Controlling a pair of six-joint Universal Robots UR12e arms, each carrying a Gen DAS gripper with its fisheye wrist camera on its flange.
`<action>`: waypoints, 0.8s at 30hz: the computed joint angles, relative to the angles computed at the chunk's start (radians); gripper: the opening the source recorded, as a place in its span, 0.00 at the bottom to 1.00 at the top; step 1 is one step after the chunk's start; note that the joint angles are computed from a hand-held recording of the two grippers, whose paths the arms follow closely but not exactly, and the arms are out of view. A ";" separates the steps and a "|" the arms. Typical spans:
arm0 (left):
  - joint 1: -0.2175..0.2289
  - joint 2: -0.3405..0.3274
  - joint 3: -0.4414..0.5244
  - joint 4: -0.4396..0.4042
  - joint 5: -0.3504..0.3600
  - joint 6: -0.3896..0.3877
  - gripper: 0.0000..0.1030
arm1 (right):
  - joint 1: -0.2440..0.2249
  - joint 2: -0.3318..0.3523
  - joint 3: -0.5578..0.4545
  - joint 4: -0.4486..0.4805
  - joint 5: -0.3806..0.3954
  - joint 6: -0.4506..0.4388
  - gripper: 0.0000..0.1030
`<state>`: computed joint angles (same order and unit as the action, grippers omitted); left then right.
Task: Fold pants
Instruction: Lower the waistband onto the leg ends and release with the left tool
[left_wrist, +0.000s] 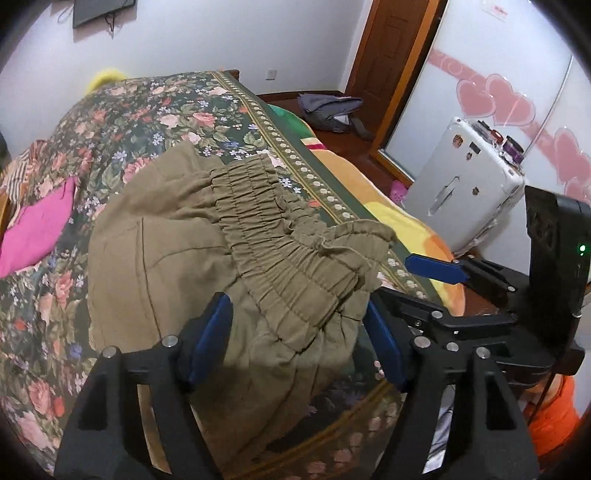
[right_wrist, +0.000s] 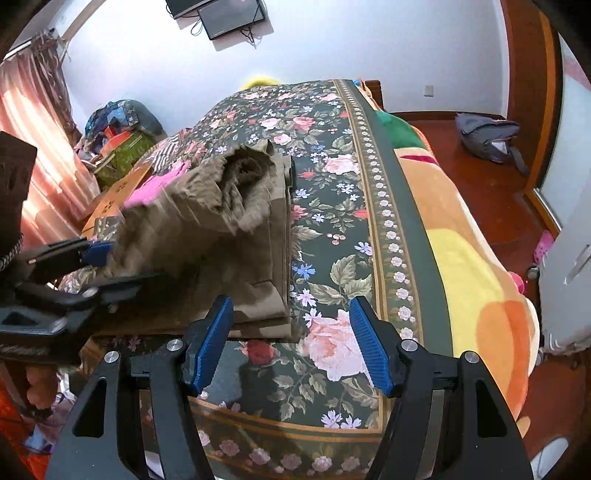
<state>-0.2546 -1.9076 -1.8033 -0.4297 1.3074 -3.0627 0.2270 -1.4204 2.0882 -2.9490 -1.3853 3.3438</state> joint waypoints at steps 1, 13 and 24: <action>-0.002 0.002 0.000 0.001 0.009 0.000 0.70 | 0.000 0.000 0.000 -0.001 -0.001 0.001 0.61; 0.059 0.044 -0.010 0.108 0.006 -0.051 0.77 | 0.011 -0.001 -0.006 0.004 0.019 -0.004 0.61; 0.109 -0.096 0.108 -0.077 0.163 -0.026 0.86 | 0.036 0.047 -0.051 0.052 0.087 -0.031 0.61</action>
